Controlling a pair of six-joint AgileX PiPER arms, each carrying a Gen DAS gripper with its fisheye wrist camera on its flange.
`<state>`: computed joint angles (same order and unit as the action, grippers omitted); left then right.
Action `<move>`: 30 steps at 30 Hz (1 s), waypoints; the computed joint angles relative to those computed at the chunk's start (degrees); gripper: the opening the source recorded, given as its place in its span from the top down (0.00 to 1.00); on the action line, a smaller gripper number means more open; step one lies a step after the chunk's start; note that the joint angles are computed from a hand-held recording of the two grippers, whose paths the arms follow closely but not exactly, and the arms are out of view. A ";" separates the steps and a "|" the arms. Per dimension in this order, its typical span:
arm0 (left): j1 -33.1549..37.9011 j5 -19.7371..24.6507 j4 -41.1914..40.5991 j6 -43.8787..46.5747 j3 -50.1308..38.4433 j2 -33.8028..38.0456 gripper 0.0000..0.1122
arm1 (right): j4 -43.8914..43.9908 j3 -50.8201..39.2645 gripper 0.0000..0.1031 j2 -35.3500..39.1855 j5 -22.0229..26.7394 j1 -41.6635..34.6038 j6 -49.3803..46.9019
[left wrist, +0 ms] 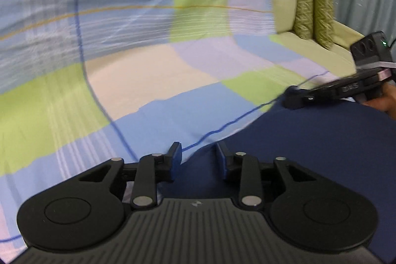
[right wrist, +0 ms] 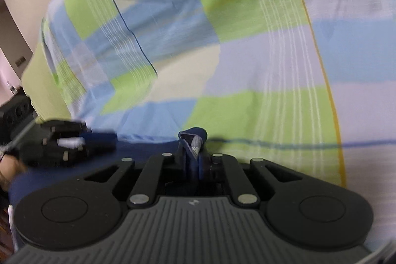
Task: Fold clothes
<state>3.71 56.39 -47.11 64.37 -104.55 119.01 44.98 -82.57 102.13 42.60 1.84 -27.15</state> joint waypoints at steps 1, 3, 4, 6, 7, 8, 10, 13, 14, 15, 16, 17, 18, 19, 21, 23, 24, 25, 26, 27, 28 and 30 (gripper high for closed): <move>-0.14 -1.03 -0.04 0.59 1.30 -0.94 0.65 | 1.25 0.13 0.93 0.14 0.59 -0.62 -0.10; -0.40 -2.60 0.21 0.45 3.00 -2.64 0.65 | -0.02 0.68 0.90 -1.46 -0.08 -0.40 1.41; -0.45 -3.22 0.48 -0.12 3.54 -3.43 0.65 | -1.88 1.09 0.85 -2.72 -0.90 0.13 2.63; 0.10 -3.88 1.07 -1.70 4.26 -5.18 0.66 | -7.71 1.73 0.82 -5.72 -2.34 1.66 6.63; 0.61 -3.84 1.58 -2.47 4.41 -6.28 0.66 | -12.62 2.17 0.82 -8.33 -3.04 2.89 10.13; 1.41 -3.40 1.67 -2.54 4.51 -7.25 0.67 | -16.50 2.57 0.82 -10.60 -3.45 3.92 12.81; 2.01 -2.85 1.98 -3.01 4.99 -9.38 0.68 | -21.97 3.34 0.82 -15.17 -3.39 6.02 16.84; 4.51 -0.03 -0.17 -0.16 10.48 -17.07 0.69 | -24.30 3.57 0.82 -21.07 -0.54 9.74 18.67; 5.38 1.23 -1.38 1.63 12.91 -19.53 0.69 | -24.92 3.77 0.82 -22.51 0.29 11.32 19.05; 6.74 3.78 -3.27 4.39 16.90 -23.61 0.69 | -26.26 3.95 0.82 -24.00 1.28 13.42 20.22; 7.81 6.10 -4.57 6.92 20.40 -26.88 0.69 | -28.51 4.21 0.82 -26.21 2.87 16.81 22.10; 8.48 7.95 -4.94 9.23 23.65 -29.73 0.68 | -30.56 4.64 0.82 -27.69 3.85 19.73 23.57; 8.63 8.55 -4.64 11.18 26.86 -32.25 0.68 | -32.92 4.99 0.82 -28.72 4.71 22.52 25.07; 8.34 8.10 -3.90 13.29 30.55 -34.71 0.67 | -35.94 5.28 0.82 -29.30 5.53 25.57 26.77; 6.82 3.54 -2.24 15.26 35.99 -37.13 0.67 | -43.12 6.46 0.83 -29.39 6.55 32.07 30.90; 6.02 0.72 -1.48 14.37 37.64 -35.99 0.66 | -47.92 7.17 0.85 -28.00 6.73 35.15 34.31; 5.94 -0.15 -1.57 14.19 38.04 -35.07 0.66 | -51.73 8.03 0.84 -26.66 6.28 36.65 36.87; 5.86 -1.01 -1.68 13.99 38.39 -34.12 0.66 | -53.52 8.51 0.85 -25.47 5.90 37.11 38.18; 5.93 -1.63 -2.09 13.83 38.55 -33.07 0.66 | -53.02 8.48 0.85 -24.63 5.52 36.47 38.40; 6.34 -1.56 -3.20 13.83 38.24 -31.94 0.66 | -52.24 8.28 0.85 -23.54 4.90 35.49 38.05; 6.42 -1.57 -3.48 13.95 37.97 -31.46 0.65 | -51.96 7.90 0.85 -22.28 4.12 34.67 37.49; 6.51 -1.21 -3.50 13.56 37.00 -30.60 0.65 | -52.98 7.41 0.85 -20.65 3.26 34.60 36.92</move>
<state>10.22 55.19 -50.61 77.93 -67.55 88.42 -8.00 -75.16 81.49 45.86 36.43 9.77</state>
